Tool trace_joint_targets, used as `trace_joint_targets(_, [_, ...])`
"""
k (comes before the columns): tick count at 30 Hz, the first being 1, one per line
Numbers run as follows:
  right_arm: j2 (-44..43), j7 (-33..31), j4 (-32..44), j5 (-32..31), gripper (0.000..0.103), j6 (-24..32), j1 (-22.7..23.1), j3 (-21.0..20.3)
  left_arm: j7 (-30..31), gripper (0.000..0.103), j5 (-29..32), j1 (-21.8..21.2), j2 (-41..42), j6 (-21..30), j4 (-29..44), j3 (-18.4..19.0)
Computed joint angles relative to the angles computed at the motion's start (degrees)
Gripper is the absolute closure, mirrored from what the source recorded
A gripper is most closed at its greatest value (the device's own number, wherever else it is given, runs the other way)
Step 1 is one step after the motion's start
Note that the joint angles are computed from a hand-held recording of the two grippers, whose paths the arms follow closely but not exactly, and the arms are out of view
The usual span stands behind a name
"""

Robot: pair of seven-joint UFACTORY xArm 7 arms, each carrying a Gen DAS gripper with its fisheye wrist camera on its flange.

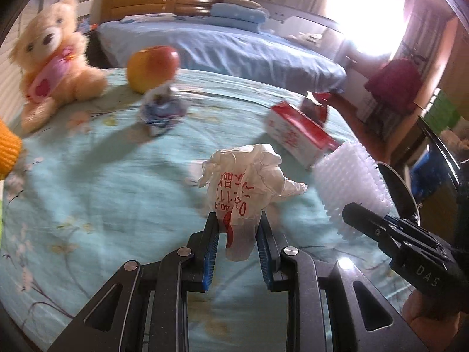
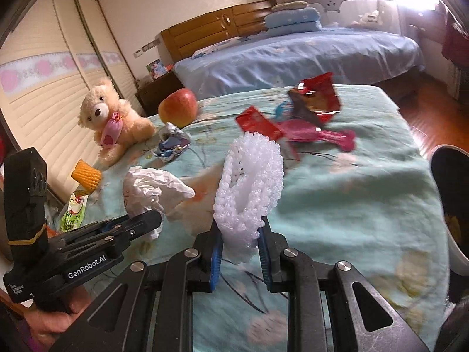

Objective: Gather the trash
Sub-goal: 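Carry the white paper bag and white foam net over the trash bin with both tools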

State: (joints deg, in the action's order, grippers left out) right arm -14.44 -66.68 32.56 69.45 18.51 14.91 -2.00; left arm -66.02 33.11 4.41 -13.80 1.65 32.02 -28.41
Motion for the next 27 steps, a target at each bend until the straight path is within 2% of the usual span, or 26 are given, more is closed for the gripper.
trace_joint_targets(6, [-2.4,0.6,-1.7,-1.5,0.081,0.7,-2.0,-2.1,-1.9,0.079,2.9,-1.0,3.3,0.1,3.6,-1.3])
trace_joint_targets(13, [-3.7,1.3,-2.5,-3.8,0.081,0.8,-4.3,-4.9,-8.4,0.079,11.7,-3.2,7.9,1.7,8.9,-1.3])
trace_joint_targets(21, [-4.5,1.6,-2.9,-5.5,0.081,1.0,-6.2,-7.4,-11.4,0.079,17.2,-9.2,13.5,4.0,14.7,2.0])
trace_joint_targets(27, [-5.0,2.3,-2.9,-7.3,0.081,0.9,-7.9,-8.7,-8.5,0.079,15.6,-14.2,17.6,4.4,18.7,5.2])
